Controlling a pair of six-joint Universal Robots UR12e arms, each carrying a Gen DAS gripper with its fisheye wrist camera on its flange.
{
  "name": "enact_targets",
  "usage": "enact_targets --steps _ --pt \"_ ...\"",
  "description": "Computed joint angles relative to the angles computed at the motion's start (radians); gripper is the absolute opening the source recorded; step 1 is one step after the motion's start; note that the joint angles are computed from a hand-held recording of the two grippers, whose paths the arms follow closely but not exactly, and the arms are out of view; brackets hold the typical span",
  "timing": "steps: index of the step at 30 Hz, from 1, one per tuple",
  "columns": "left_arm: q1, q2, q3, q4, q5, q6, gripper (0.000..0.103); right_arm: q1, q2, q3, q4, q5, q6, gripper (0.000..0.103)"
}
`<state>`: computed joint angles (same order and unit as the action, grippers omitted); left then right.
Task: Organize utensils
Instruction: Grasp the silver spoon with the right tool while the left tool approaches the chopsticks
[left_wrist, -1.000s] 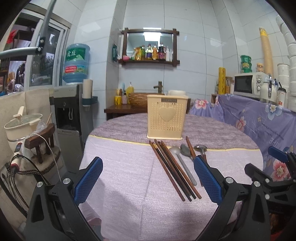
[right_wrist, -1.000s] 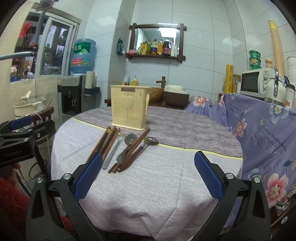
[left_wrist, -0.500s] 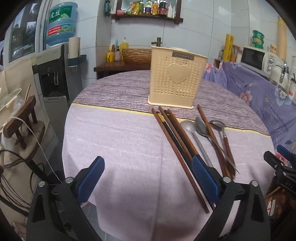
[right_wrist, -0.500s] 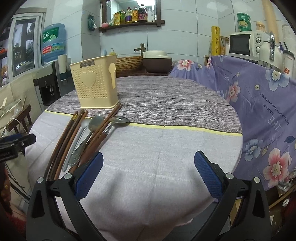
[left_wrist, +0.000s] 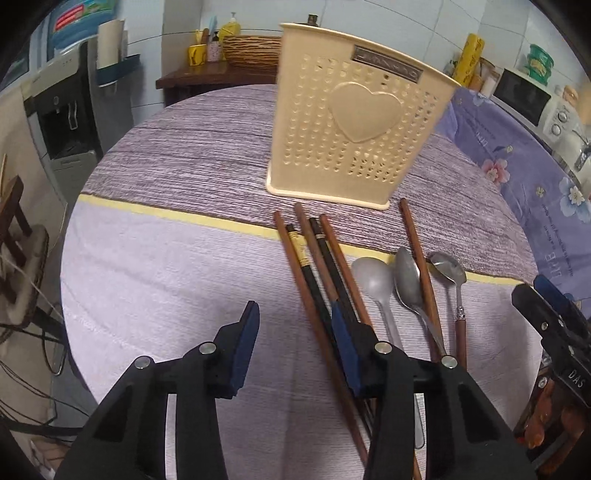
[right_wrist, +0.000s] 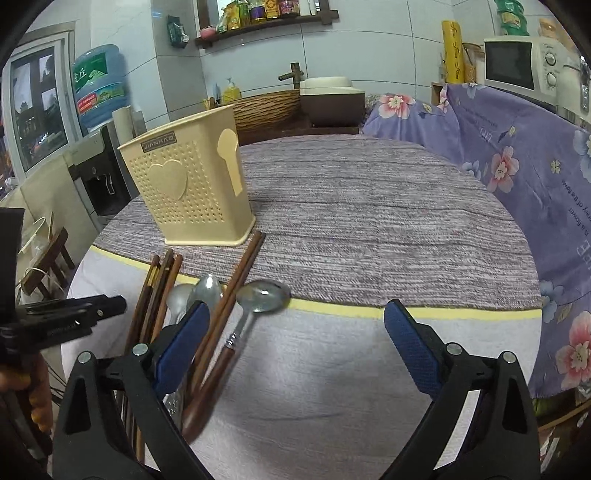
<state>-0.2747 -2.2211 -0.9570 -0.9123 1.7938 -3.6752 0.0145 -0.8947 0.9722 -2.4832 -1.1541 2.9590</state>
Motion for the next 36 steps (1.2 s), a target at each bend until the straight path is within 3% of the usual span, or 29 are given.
enact_targets --steps 6,12,19,25,29,32,36 --pt "-0.003 -0.024 0.04 -0.075 0.013 -0.005 0.038 0.01 0.001 -0.002 0.012 -0.028 -0.022 0.095" --pt "-0.005 -0.03 0.055 -0.096 0.046 0.01 0.037 0.014 0.009 -0.021 0.048 -0.063 -0.025 0.095" --pt "0.013 -0.002 0.009 -0.076 0.011 -0.009 0.037 0.01 0.012 -0.032 0.08 -0.077 -0.025 0.095" --pt "0.025 -0.023 0.046 -0.092 -0.006 -0.021 0.037 0.02 0.036 -0.094 0.19 -0.059 -0.045 0.085" --pt "0.032 -0.033 0.063 -0.1 -0.027 -0.02 0.037 0.027 0.061 -0.151 0.318 -0.042 -0.045 0.076" --pt "0.034 -0.04 0.075 -0.109 -0.024 -0.007 0.03 0.035 0.083 -0.197 0.402 -0.063 -0.05 0.068" --pt "0.042 -0.042 0.077 -0.102 -0.043 0.003 0.023 0.046 0.105 -0.239 0.44 -0.097 -0.051 0.066"
